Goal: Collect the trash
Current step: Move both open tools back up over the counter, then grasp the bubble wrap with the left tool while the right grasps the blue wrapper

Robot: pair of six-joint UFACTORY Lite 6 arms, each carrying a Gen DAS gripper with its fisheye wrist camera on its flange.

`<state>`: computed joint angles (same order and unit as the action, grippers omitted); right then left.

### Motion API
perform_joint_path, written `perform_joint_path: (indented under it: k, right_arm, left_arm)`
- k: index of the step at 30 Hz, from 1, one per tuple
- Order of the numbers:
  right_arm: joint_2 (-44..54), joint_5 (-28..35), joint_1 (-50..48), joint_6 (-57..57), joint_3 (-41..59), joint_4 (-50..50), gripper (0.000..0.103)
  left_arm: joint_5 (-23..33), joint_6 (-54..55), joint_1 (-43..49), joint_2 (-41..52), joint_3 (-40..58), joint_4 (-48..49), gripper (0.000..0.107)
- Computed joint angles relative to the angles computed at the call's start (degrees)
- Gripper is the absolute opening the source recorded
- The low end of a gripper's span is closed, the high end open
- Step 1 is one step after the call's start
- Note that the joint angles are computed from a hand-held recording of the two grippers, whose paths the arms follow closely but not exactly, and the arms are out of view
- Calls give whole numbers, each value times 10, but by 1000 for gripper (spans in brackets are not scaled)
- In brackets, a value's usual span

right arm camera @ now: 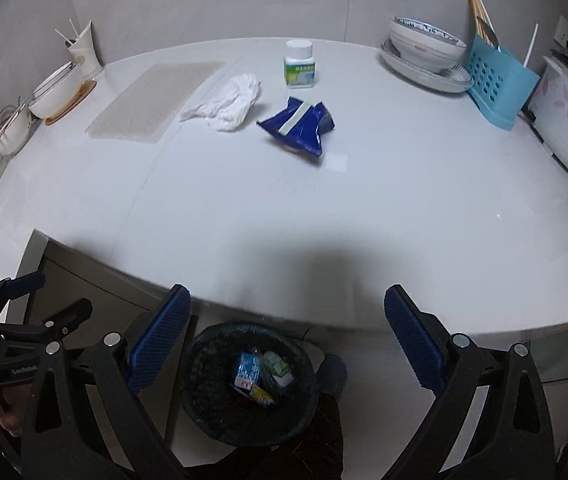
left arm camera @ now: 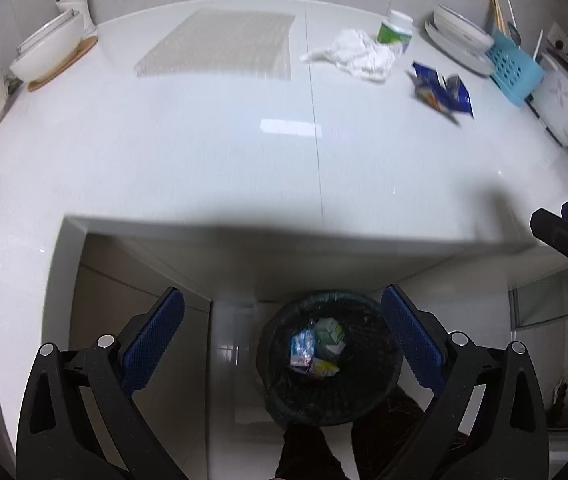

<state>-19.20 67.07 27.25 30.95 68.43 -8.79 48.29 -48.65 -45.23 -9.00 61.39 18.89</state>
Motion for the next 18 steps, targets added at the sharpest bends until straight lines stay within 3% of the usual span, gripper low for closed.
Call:
perform_joint_path:
  k: [8, 18]
  right_arm:
    - [127, -46, -139, -153, 123, 53, 93]
    - [315, -45, -211, -223, 306, 85, 93]
  left_arm:
    - [58, 80, 79, 146, 230, -27, 97]
    - [144, 161, 158, 372, 543, -56, 97]
